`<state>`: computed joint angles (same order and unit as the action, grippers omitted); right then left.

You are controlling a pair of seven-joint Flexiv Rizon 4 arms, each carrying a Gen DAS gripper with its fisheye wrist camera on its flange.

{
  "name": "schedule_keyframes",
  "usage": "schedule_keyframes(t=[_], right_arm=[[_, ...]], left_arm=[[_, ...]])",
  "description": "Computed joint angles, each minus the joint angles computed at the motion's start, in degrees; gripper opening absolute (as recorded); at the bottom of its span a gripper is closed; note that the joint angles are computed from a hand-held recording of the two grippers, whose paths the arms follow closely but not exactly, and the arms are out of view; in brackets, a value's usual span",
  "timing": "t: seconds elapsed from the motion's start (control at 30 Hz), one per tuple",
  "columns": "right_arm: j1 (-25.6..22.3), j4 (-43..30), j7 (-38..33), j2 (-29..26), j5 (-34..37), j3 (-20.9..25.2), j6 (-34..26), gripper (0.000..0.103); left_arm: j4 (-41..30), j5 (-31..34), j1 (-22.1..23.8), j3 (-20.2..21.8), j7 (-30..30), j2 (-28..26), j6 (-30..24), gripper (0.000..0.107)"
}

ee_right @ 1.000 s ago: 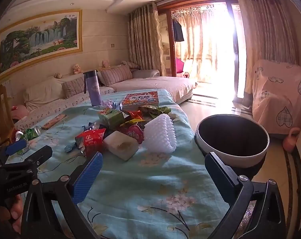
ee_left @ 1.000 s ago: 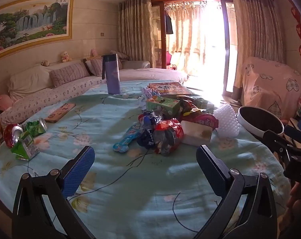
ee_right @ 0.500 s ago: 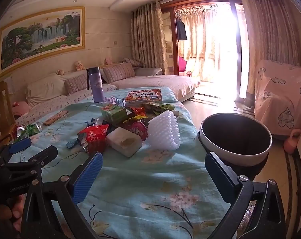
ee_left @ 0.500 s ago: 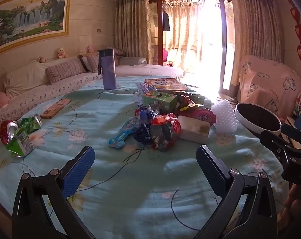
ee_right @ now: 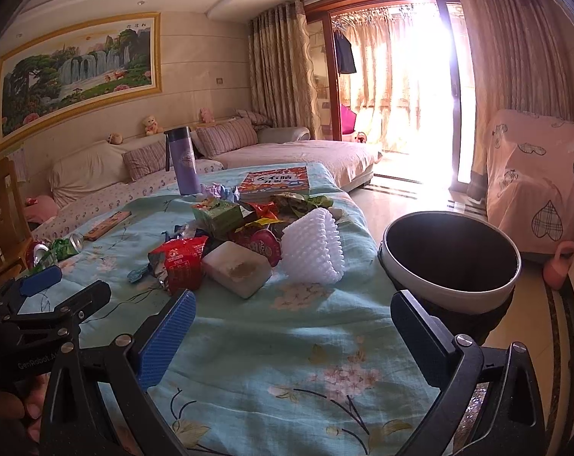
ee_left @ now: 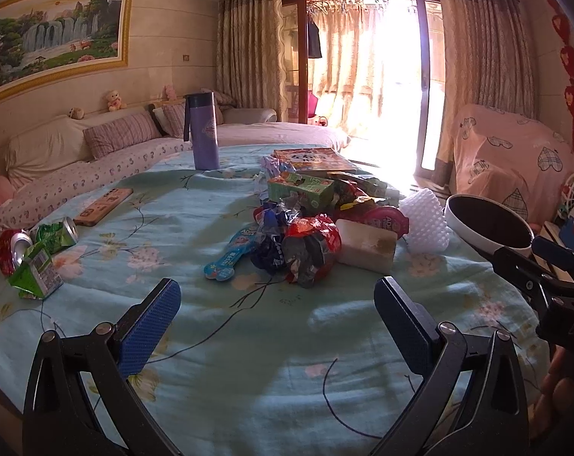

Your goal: Collect trash

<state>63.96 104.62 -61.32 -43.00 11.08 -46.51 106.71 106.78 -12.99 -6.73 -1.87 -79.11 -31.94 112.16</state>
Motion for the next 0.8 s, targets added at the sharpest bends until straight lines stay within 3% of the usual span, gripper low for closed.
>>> schedule_keyframes(t=[0.8], right_arm=[[-2.7, -0.5, -0.7, 1.5, -1.0, 3.7, -0.1, 0.103]], left_arm=[[-0.5, 1.7, 1.4, -1.3, -0.5, -0.2, -1.3, 0.103]])
